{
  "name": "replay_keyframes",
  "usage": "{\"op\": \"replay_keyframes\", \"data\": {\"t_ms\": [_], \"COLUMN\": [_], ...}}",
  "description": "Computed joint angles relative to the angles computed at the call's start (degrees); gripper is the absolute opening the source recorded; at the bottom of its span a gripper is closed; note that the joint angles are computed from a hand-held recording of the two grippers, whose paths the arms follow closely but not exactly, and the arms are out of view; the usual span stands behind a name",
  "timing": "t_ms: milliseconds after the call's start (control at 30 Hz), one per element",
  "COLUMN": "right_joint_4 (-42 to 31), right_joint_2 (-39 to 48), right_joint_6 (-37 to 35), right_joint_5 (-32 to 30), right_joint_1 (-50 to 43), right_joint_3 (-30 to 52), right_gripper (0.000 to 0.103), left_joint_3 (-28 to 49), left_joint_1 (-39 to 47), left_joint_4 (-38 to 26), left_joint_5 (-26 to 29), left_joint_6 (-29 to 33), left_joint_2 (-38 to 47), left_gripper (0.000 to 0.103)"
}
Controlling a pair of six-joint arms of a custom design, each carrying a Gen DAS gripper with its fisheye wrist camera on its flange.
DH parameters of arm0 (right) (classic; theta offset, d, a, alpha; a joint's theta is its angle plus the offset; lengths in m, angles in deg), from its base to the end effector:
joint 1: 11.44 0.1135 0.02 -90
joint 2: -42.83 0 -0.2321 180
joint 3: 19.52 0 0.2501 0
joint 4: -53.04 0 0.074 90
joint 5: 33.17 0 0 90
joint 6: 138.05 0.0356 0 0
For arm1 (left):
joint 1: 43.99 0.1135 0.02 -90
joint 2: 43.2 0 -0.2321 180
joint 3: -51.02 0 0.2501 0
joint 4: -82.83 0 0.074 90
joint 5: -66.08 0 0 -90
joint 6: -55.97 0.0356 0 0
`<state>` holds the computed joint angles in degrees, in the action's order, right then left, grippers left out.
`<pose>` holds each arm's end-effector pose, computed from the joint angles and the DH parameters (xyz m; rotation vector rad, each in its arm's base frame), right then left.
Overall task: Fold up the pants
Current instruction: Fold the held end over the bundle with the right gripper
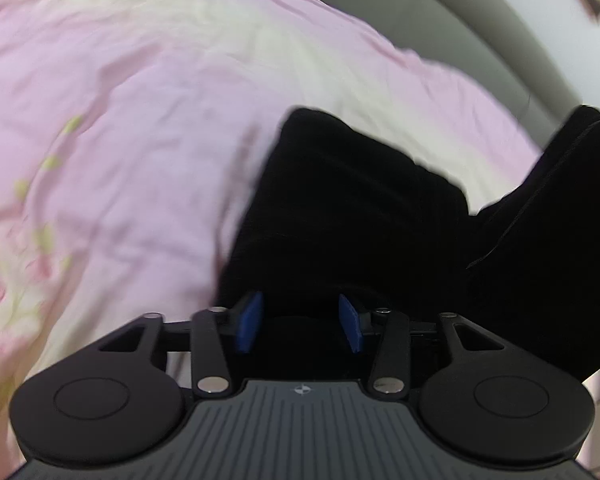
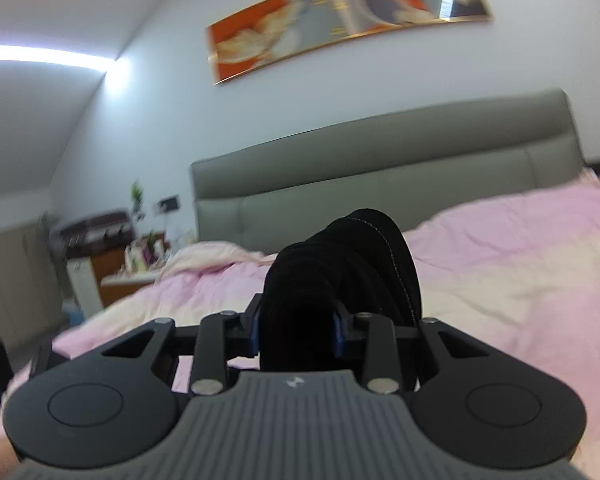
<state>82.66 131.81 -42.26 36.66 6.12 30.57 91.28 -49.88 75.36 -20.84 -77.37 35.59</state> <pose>0.2981 0.1072 0.1712 -0.4403 1.7047 0.6027 0.2451 -0.0272 0.1066 -0.7533 2.3042 -0.4672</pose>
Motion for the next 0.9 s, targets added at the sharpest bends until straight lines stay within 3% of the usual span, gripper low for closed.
{"op": "replay_keyframes", "data": {"t_ms": [100,200,267,367,400,467,733,767,867,900], "right_joint_4": [-2.2,-4.46,-6.1,6.68,7.1,1.69,-3.31,-5.06,-11.0,-12.78], "right_joint_2": [3.11,13.79,24.08,35.67,35.57,31.24,10.94,9.56,9.01,9.11], "right_joint_6": [-16.44,-27.86,-33.65,-44.57,-44.93,-40.72,-31.21,-31.39,-34.4,-35.29], "right_joint_5": [10.13,19.27,26.33,35.26,37.17,36.0,31.63,31.29,30.28,30.11], "right_joint_1": [14.95,25.9,30.98,35.45,36.51,36.54,31.6,30.45,27.64,27.07], "right_joint_3": [1.92,7.81,13.5,14.45,14.17,13.05,0.38,-0.04,1.18,1.8], "right_gripper": [0.028,0.029,0.031,0.054,0.063,0.069,0.064,0.059,0.028,0.027], "left_joint_3": [-8.36,-13.08,-14.28,-15.4,-15.79,-16.07,-17.03,-16.99,-15.92,-15.22], "left_joint_1": [8.42,19.54,26.98,33.05,34.15,34.72,26.55,24.71,17.82,15.28], "left_joint_4": [-2.71,-9.31,-11.31,-13.24,-13.07,-12.12,-14.0,-14.57,-16.47,-16.8], "left_joint_5": [4.7,11.24,16.66,21.59,22.93,24.78,24.88,24.07,19.4,17.56], "left_joint_6": [1.06,6.18,9.49,12.61,13.52,13.94,11.31,11.11,11.42,11.95], "left_joint_2": [-13.64,-23.58,-24.9,-26.49,-26.64,-26.37,-34.21,-35.5,-37.58,-37.2], "left_gripper": [0.05,0.05,0.05,0.05,0.05,0.053,0.063,0.064,0.064,0.064]}}
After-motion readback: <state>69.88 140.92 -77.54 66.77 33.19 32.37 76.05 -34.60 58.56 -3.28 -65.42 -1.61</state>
